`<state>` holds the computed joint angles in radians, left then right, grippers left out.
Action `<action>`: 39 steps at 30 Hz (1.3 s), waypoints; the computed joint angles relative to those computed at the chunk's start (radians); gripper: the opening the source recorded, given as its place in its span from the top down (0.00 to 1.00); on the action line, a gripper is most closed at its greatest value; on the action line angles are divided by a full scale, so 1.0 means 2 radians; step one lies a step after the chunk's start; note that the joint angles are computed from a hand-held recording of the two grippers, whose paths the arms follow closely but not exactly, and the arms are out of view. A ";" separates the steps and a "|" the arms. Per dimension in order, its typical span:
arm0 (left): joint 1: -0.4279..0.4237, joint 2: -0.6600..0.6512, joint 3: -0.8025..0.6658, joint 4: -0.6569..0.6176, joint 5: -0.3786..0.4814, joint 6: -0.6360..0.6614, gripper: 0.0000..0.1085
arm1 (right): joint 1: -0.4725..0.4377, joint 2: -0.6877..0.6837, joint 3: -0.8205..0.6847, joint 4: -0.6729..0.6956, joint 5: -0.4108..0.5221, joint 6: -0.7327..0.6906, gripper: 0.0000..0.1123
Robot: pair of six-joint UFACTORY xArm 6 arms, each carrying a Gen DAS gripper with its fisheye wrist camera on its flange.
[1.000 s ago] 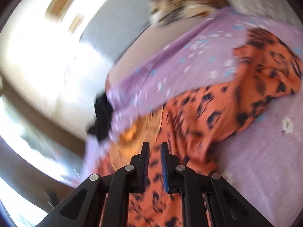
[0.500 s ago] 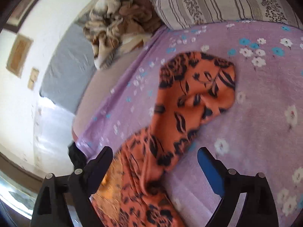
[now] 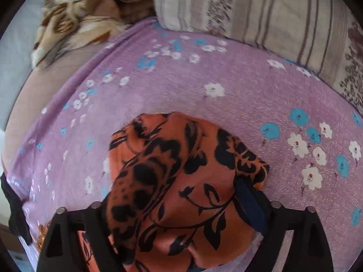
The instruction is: Fold small clothes
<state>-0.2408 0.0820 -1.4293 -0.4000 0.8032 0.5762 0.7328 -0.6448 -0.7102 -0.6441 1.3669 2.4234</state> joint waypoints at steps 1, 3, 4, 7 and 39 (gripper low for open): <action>0.004 0.004 -0.008 -0.005 0.008 -0.004 0.05 | 0.006 -0.020 0.026 -0.045 -0.044 0.016 0.73; 0.013 0.012 -0.024 -0.018 0.026 -0.014 0.05 | 0.025 -0.027 0.036 -0.098 -0.070 0.070 0.86; 0.018 0.015 -0.030 -0.024 0.032 -0.019 0.05 | 0.036 -0.016 0.026 -0.127 -0.070 0.086 0.86; 0.033 0.026 -0.049 -0.037 0.041 -0.038 0.05 | 0.052 0.042 -0.027 -0.249 -0.098 0.102 0.86; 0.050 0.166 -0.228 -0.151 0.154 -0.062 0.31 | 0.021 0.182 -0.071 -0.237 -0.387 0.104 0.39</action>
<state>-0.1401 0.4137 -1.8851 -0.7028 1.1118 0.4529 0.7746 -0.2801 -0.8526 -1.1185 0.5936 2.6323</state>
